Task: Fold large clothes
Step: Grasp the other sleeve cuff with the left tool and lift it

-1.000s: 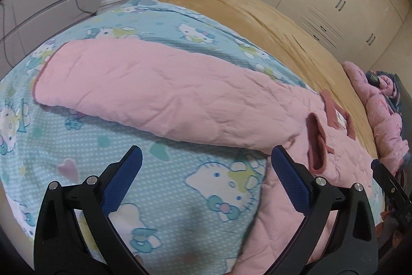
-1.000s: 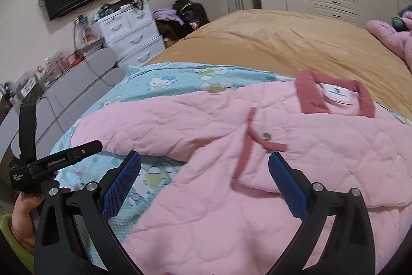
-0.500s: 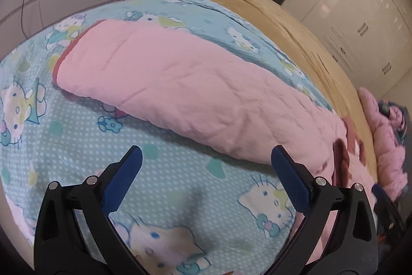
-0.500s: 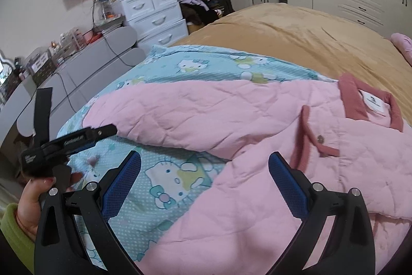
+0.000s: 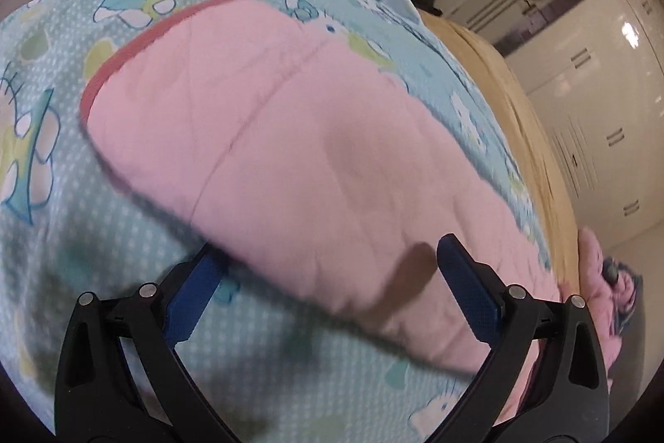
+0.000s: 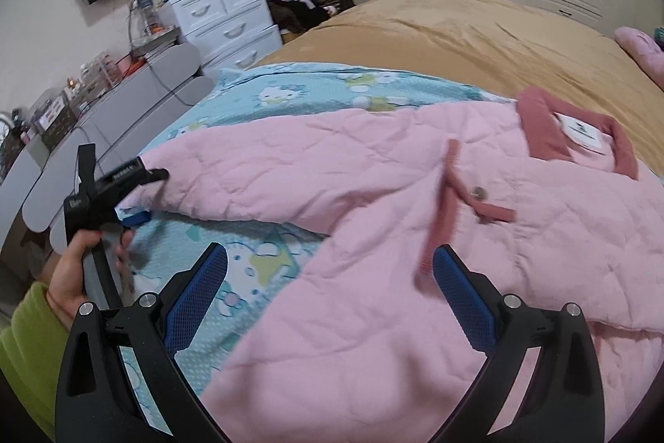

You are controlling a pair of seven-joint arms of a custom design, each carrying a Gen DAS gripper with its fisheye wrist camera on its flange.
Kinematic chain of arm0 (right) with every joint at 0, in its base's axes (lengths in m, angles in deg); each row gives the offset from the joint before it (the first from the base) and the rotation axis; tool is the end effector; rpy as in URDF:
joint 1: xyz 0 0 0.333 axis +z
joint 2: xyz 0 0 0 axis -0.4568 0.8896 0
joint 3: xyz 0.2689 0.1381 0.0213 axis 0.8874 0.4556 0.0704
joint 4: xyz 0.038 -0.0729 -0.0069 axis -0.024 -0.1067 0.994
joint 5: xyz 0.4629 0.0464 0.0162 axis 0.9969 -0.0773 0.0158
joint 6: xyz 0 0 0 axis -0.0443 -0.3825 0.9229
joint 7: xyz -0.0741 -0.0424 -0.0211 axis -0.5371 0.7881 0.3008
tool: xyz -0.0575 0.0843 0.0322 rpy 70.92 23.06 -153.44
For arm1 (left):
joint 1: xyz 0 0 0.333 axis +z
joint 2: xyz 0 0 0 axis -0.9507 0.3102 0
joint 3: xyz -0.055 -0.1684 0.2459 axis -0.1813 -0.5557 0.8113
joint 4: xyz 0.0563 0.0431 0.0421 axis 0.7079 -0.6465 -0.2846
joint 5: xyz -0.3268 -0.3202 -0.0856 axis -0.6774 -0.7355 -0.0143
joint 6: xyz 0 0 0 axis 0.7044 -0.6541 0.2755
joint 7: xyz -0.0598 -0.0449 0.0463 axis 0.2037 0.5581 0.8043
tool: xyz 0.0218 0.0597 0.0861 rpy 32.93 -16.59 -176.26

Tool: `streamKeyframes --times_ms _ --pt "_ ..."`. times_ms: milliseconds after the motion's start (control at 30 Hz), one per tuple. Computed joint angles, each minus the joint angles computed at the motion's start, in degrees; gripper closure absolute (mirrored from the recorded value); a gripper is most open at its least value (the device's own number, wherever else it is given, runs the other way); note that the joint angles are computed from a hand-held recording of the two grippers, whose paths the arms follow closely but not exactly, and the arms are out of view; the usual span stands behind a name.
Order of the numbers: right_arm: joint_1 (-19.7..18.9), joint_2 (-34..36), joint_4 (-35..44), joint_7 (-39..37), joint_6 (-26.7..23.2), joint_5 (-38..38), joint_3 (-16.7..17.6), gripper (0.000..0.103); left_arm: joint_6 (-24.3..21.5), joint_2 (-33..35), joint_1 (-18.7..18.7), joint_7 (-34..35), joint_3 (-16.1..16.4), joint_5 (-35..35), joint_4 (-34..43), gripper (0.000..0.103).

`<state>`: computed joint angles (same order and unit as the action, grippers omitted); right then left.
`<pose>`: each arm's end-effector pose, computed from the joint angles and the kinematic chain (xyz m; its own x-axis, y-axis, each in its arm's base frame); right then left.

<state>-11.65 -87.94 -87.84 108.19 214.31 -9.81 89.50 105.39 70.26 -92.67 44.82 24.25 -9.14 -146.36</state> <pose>0.6164 0.2170 0.4810 0.1768 -0.9640 -0.1987 -0.7563 -0.0039 -0.6542 0.7226 -0.3549 0.3334 0.3969 -0.7586 0.5167 -0.6720 -0.6236 -0.3993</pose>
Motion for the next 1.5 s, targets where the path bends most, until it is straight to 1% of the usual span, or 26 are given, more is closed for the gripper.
streamKeyframes --times_ms 67,100,133,167,200,233,300,333,400,467,567,733,800,900,967,1067,1200,1233,1367,1433,1500 --pt "-0.50 -1.35 -1.40 0.69 0.23 -0.19 -0.39 0.004 -0.81 0.41 -0.48 -0.99 0.72 0.31 1.02 0.010" --pt "-0.91 -2.44 -2.53 1.03 0.73 -0.09 -0.65 0.004 -1.40 0.54 -0.46 -1.41 0.85 0.23 1.44 0.020" --pt "-1.21 -3.02 -3.16 1.12 1.12 0.05 -0.73 0.004 -3.20 0.39 -0.75 -2.15 1.17 0.29 1.80 0.041" --pt "-1.55 -3.67 -3.85 1.34 1.58 0.16 -0.80 0.004 -3.82 0.22 -0.75 -2.58 1.20 0.45 1.81 0.052" --pt "-1.83 -4.44 -4.69 1.21 2.18 0.81 -0.98 0.004 -2.36 -0.61 -0.92 -3.87 1.70 1.15 0.60 0.065" --pt "-2.05 -5.02 -5.32 0.95 2.66 1.57 -1.12 0.004 -0.51 -1.59 -0.95 -4.43 2.04 2.11 -0.65 0.072" --pt "-2.58 -6.17 -6.61 0.70 3.63 2.57 -1.26 0.004 1.47 -3.71 -2.26 -5.96 3.67 5.43 -2.39 0.080" --pt "-2.70 -6.53 -7.01 0.16 3.88 3.29 -1.39 0.004 2.57 -5.02 -3.25 -7.38 4.80 7.64 -3.27 0.082" --pt "-3.27 -7.65 -8.14 0.10 4.44 3.89 -1.43 0.004 3.36 -7.15 -5.00 -10.44 6.54 11.90 -4.20 0.084" --pt "-3.33 -8.61 -9.09 -0.79 5.11 5.34 -1.67 0.004 3.65 -8.71 -6.27 -13.09 7.56 16.37 -4.17 0.085" --pt "-3.35 -10.64 -10.85 -2.34 6.00 7.72 -2.17 0.004 2.83 -10.77 -8.07 -16.69 8.23 23.78 -3.08 0.087" --pt "-3.43 -14.16 -13.97 -4.82 7.23 11.43 -3.11 0.004 0.50 -12.12 -9.81 -20.61 6.82 33.28 0.71 0.091" --pt "-2.86 -15.69 -15.30 -6.42 7.85 13.58 -4.10 0.004 0.03 -11.95 -10.03 -21.61 5.77 36.17 2.42 0.092" --pt "-2.21 -17.76 -17.08 -8.77 8.79 16.28 -5.36 0.004 -0.66 -11.29 -10.30 -21.84 3.73 39.20 5.50 0.093" --pt "-1.87 -19.30 -18.40 -10.29 9.14 17.99 -6.25 0.004 -1.87 -10.19 -11.15 -21.26 2.85 40.65 8.11 0.094" --pt "-2.42 -21.47 -20.36 -10.94 9.58 19.21 -6.49 0.004 -3.34 -7.69 -12.75 -19.32 1.92 41.53 12.73 0.094" --pt "-3.68 -24.69 -23.41 -10.84 10.20 20.31 -7.09 0.004 -3.52 -4.44 -14.66 -16.24 1.86 40.19 17.74 0.094" --pt "-4.14 -25.40 -24.11 -10.64 10.29 20.43 -7.18 0.004 -4.13 -3.03 -15.30 -14.30 1.67 39.39 19.96 0.094" --pt "-5.05 -27.51 -26.28 -10.89 10.43 21.16 -8.43 0.004 -4.15 0.78 -17.29 -9.64 2.33 36.22 25.44 0.094" --pt "-5.99 -28.52 -27.28 -10.47 10.43 21.23 -8.54 0.004 -4.48 3.90 -18.16 -6.21 2.31 33.66 29.88 0.094" --pt "-6.17 -29.33 -28.03 -10.69 10.24 21.65 -9.37 0.004 -4.66 5.94 -19.08 -3.44 2.62 31.57 32.74 0.094"
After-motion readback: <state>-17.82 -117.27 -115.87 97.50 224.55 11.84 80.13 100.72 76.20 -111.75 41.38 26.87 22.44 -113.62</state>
